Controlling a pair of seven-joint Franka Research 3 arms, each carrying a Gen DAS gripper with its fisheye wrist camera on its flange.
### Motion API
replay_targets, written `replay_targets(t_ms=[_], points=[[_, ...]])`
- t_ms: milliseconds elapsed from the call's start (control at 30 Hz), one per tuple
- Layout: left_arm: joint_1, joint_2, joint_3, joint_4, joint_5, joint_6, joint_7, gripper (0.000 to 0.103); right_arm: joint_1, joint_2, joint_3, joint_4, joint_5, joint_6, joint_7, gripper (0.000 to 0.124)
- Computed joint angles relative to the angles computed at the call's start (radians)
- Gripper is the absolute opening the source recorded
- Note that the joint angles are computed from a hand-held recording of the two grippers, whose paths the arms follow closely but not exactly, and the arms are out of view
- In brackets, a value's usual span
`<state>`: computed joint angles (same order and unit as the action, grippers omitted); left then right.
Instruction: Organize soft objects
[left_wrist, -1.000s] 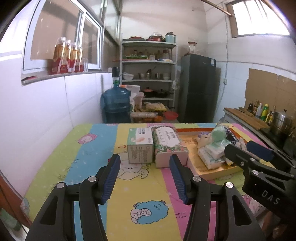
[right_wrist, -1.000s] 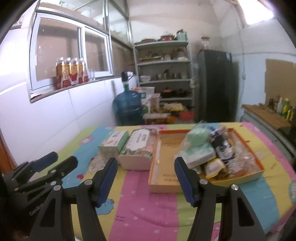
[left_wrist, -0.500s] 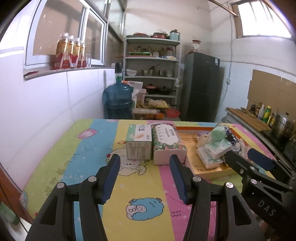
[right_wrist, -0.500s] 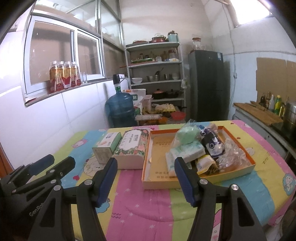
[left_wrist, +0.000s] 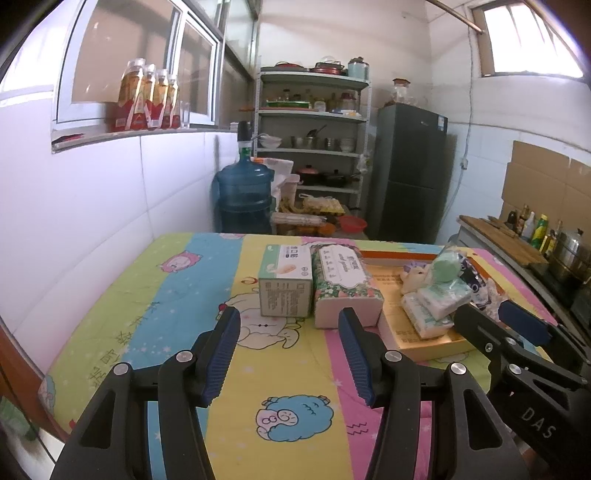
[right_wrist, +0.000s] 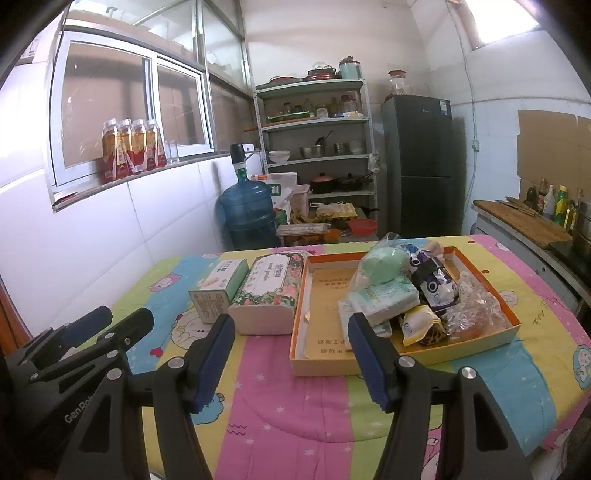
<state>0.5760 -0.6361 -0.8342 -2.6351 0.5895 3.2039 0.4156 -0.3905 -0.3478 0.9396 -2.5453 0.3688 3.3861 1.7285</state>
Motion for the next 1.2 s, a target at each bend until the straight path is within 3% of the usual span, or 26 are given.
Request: replay_targets(t_ms=[1200], points=[[0.002, 0.006, 0.002, 0.0, 0.004, 0.001, 0.001, 0.057, -0.019, 0.018, 0.027, 0.006, -0.008, 0.001, 0.005, 0.064]])
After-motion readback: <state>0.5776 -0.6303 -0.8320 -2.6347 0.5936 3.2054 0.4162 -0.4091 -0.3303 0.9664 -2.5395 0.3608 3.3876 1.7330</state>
